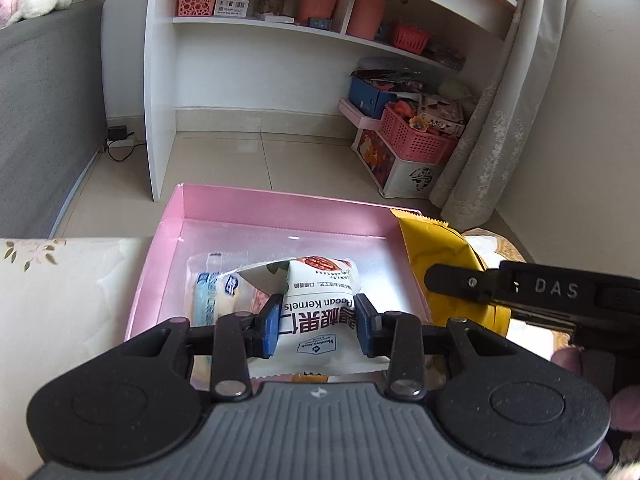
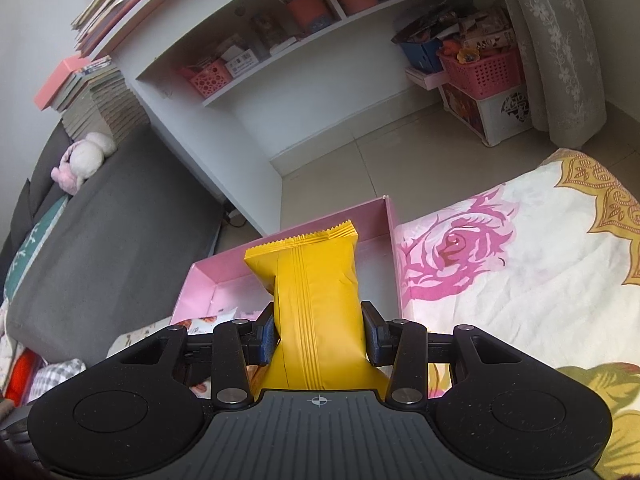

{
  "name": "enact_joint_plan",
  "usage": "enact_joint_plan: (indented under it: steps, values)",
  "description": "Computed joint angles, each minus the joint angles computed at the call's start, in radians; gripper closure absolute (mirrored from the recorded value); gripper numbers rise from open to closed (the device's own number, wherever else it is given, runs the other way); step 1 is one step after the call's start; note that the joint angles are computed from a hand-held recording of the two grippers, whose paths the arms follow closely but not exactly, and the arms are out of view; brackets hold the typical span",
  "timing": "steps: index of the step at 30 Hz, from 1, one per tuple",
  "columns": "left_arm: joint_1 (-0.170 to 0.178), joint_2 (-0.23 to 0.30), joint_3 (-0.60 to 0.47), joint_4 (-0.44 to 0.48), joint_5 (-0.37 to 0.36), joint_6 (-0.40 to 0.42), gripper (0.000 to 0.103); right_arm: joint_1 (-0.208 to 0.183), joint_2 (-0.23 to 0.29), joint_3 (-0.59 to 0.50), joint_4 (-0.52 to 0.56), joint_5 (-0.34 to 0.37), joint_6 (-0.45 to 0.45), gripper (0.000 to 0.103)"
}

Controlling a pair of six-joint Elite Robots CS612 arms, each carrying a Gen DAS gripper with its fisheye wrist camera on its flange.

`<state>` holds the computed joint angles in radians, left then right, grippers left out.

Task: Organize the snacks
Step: 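Carry both packets into the pink box and open both tools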

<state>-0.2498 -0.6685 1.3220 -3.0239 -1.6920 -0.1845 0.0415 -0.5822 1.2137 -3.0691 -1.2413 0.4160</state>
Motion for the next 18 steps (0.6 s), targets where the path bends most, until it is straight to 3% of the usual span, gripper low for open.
enact_joint_plan:
  steps: [11,14,18]
  values:
    - [-0.009,0.06,-0.081,-0.015,0.052,0.008,0.067,-0.01,0.04,-0.039,-0.065,0.038,0.079,0.058]
    - [-0.012,0.064,-0.078,-0.046,0.083,0.005,0.054,-0.013,0.041,-0.038,-0.077,0.04,0.114,0.047]
    - [-0.01,0.057,-0.07,-0.05,0.085,0.001,0.047,-0.015,0.037,-0.033,-0.074,0.041,0.113,0.047]
